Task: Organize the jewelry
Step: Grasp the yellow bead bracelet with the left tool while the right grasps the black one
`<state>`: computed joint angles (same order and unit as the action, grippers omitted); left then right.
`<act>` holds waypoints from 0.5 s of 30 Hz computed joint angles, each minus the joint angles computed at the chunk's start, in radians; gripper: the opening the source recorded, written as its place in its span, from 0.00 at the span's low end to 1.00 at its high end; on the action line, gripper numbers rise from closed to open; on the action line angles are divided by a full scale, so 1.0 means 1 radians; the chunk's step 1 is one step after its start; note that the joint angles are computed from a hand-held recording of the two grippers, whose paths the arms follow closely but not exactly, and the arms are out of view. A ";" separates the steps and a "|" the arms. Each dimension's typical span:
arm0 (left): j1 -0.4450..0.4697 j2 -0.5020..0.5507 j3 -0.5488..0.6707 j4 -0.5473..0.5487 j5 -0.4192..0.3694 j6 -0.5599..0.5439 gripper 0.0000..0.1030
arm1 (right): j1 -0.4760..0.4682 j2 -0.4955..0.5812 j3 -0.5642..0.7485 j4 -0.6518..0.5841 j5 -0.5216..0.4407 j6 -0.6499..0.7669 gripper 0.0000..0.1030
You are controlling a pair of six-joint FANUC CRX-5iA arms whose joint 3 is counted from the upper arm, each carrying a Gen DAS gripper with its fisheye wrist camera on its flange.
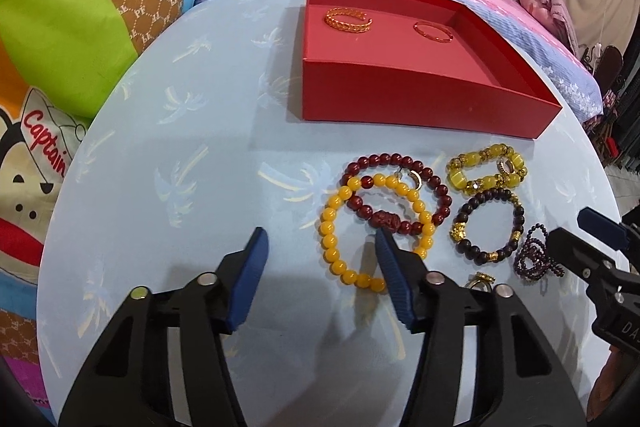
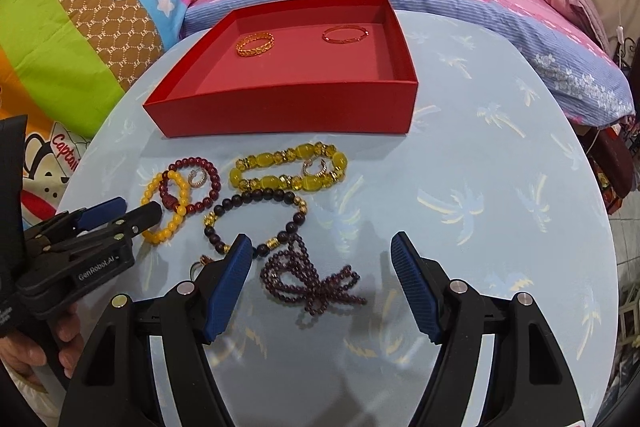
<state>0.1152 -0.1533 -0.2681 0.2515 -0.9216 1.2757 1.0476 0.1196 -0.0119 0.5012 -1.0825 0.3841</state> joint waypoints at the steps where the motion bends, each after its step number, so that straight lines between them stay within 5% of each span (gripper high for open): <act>1: 0.000 0.002 -0.002 0.013 0.001 -0.012 0.41 | -0.003 0.004 0.005 0.000 0.005 0.004 0.65; 3: 0.005 0.006 -0.008 0.049 -0.001 -0.040 0.28 | -0.010 0.019 0.019 0.004 0.012 0.013 0.63; 8: 0.010 0.012 -0.013 0.084 -0.010 -0.072 0.11 | -0.033 0.069 0.067 -0.023 0.010 0.064 0.52; 15: 0.023 0.019 -0.010 0.111 -0.035 -0.081 0.07 | -0.038 0.104 0.087 -0.028 -0.014 0.090 0.35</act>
